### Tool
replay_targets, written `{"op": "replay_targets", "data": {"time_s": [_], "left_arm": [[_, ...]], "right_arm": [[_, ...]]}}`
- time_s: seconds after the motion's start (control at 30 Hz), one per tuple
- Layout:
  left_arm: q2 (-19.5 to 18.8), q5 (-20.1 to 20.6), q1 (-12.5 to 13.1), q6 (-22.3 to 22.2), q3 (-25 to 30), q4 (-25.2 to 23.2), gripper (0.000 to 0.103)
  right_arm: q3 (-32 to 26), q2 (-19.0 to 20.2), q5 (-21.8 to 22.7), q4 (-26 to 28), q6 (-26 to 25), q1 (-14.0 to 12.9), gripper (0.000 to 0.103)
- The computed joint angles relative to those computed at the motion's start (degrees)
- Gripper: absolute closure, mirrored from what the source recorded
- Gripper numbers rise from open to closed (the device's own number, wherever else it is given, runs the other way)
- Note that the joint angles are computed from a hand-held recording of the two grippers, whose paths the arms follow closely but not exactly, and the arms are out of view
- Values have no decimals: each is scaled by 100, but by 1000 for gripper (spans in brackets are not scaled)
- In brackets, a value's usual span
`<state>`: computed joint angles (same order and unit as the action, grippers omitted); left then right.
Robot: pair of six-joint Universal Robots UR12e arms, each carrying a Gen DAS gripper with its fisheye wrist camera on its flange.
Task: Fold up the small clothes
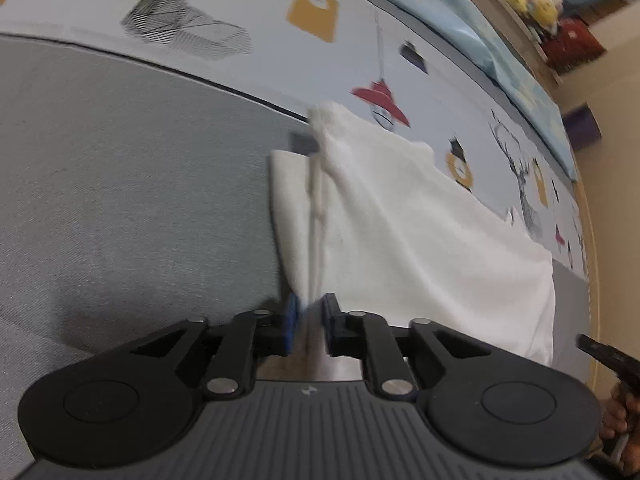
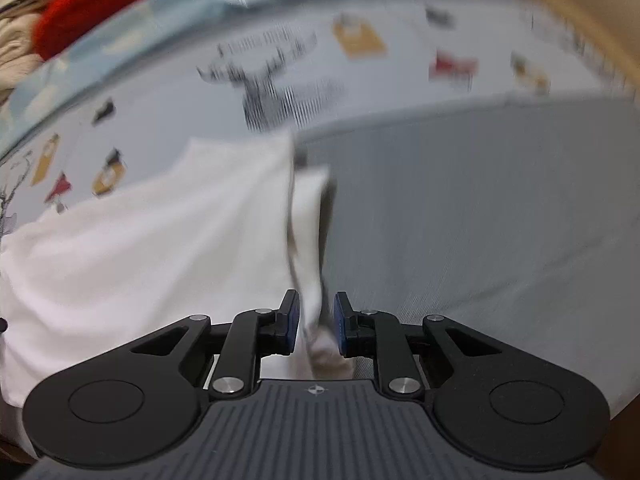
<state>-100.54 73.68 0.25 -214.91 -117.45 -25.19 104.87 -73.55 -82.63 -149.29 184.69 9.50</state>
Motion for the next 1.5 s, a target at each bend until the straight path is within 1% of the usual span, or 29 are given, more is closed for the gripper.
{"op": "replay_targets", "data": {"time_s": [0.03,0.07,0.13,0.2,0.27,0.3,0.33,0.37,0.43,0.5,0.57,0.6,0.7,0.77,0.83,0.87,0.9,0.93,1.0,1.03,1.1,1.17,1.2,1.33,1.43,1.5], "left_arm": [[-4,-84,37,-113,-33,50,60],[-13,-177,67,-183,-59,73,59],[-86,-408,98,-138,-39,-21,59],[-144,-432,72,-62,-14,-38,59],[-202,-435,38,-10,10,71,60],[-224,-352,3,2,35,87,72],[-244,-330,-15,53,48,86,79],[-250,-237,-56,163,81,46,81],[-220,-21,-135,421,124,-26,87],[-154,44,-148,391,105,16,91],[-40,184,-164,354,72,25,92],[21,355,-198,419,69,-38,92],[163,1469,-471,898,216,-676,92],[222,2125,-609,973,295,-1024,92],[262,2661,-725,1030,359,-1243,92],[285,2822,-762,1073,376,-1289,92],[306,2919,-798,1113,400,-1315,92],[327,2923,-816,1133,409,-1297,93],[384,2806,-825,1121,428,-1163,93],[410,2604,-807,1053,420,-1001,93],[463,2022,-716,806,383,-608,94],[448,1513,-678,612,390,-182,94],[422,1322,-685,554,415,-42,94],[50,604,-837,311,788,391,95],[-293,246,-1022,188,1153,531,95],[-519,88,-1156,140,1412,570,95]], "right_arm": [[70,-86,4,-244,2,-7,83],[130,-151,55,-438,33,-28,81],[301,-297,221,-925,124,-83,79],[464,-390,257,-1358,194,-115,78],[623,-437,168,-1704,246,-110,77],[687,-462,119,-1738,273,-107,77],[689,-484,41,-1592,332,-88,77],[696,-498,-13,-1546,435,-80,77],[742,-506,-74,-1767,559,-84,77],[752,-490,-277,-1876,615,-39,77],[740,-464,-408,-1847,733,-41,77],[741,-449,-441,-1849,803,-41,77],[789,-434,-513,-1970,902,-29,77],[853,-429,-524,-2139,921,-6,77],[928,-407,-547,-2296,920,43,77],[966,-403,-541,-2335,923,56,77],[967,-390,-534,-2237,922,85,77],[922,-386,-512,-2043,913,108,77],[936,-369,-413,-2222,981,132,77],[925,-358,-366,-2230,900,145,77],[897,-339,-324,-2176,756,165,77],[885,-328,-194,-2177,756,137,77],[880,-319,-140,-2196,767,116,77],[862,-297,-73,-2210,829,51,77],[850,-277,-102,-2215,803,11,77],[848,-267,-136,-2213,757,-2,77]]}}
